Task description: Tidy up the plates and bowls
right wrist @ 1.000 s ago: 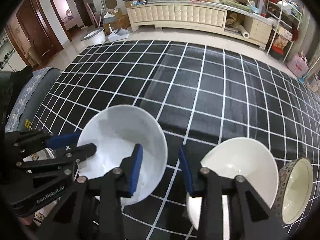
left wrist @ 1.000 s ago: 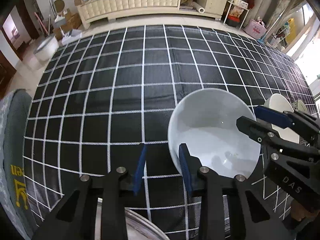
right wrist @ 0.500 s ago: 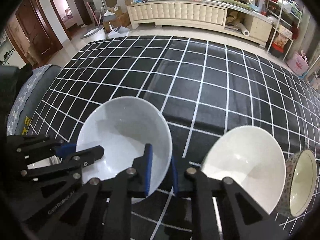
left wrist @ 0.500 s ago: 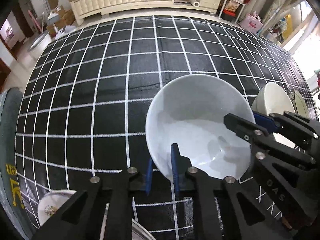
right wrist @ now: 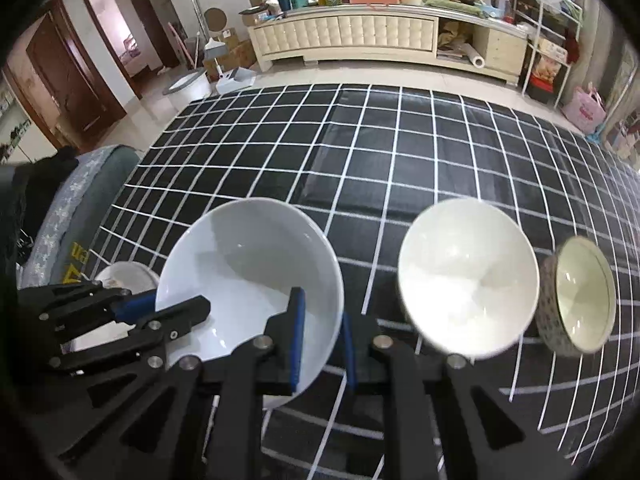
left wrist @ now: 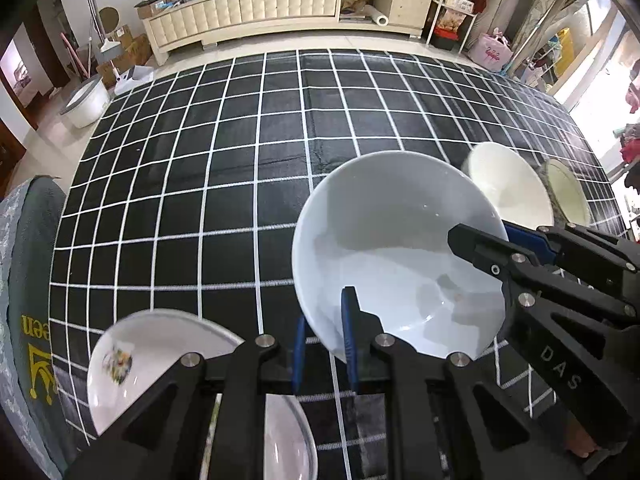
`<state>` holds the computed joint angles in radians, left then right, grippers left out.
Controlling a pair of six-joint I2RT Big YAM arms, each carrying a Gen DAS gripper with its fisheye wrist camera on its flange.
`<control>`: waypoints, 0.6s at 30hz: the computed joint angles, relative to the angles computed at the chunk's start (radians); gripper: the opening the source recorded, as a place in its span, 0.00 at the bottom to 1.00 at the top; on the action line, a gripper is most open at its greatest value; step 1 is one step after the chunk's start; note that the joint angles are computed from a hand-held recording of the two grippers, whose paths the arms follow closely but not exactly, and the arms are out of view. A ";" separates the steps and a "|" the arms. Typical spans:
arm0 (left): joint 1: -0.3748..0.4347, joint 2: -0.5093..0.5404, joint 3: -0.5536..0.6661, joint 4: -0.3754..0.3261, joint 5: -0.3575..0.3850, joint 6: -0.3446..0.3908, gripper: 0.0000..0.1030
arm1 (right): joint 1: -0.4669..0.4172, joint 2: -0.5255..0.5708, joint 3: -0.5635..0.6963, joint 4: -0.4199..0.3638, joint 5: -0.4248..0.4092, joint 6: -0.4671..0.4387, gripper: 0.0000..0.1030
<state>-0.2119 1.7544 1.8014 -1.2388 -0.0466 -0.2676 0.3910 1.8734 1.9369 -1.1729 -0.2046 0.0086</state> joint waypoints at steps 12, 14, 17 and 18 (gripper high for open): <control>-0.046 -0.161 -0.141 0.028 -0.016 -0.032 0.14 | 0.010 -0.129 -0.151 0.044 0.024 0.038 0.20; -0.054 -0.170 -0.159 0.030 -0.019 -0.035 0.14 | 0.012 -0.145 -0.181 0.048 0.028 0.043 0.20; -0.069 -0.188 -0.195 0.037 -0.022 -0.040 0.14 | 0.014 -0.165 -0.221 0.049 0.030 0.049 0.20; -0.073 -0.196 -0.212 0.039 -0.020 -0.045 0.14 | 0.014 -0.169 -0.228 0.049 0.030 0.051 0.20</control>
<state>-0.2853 1.5584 1.5899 -1.1995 -0.0665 -0.3128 0.4048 1.7048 1.7091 -1.1242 -0.1750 0.0595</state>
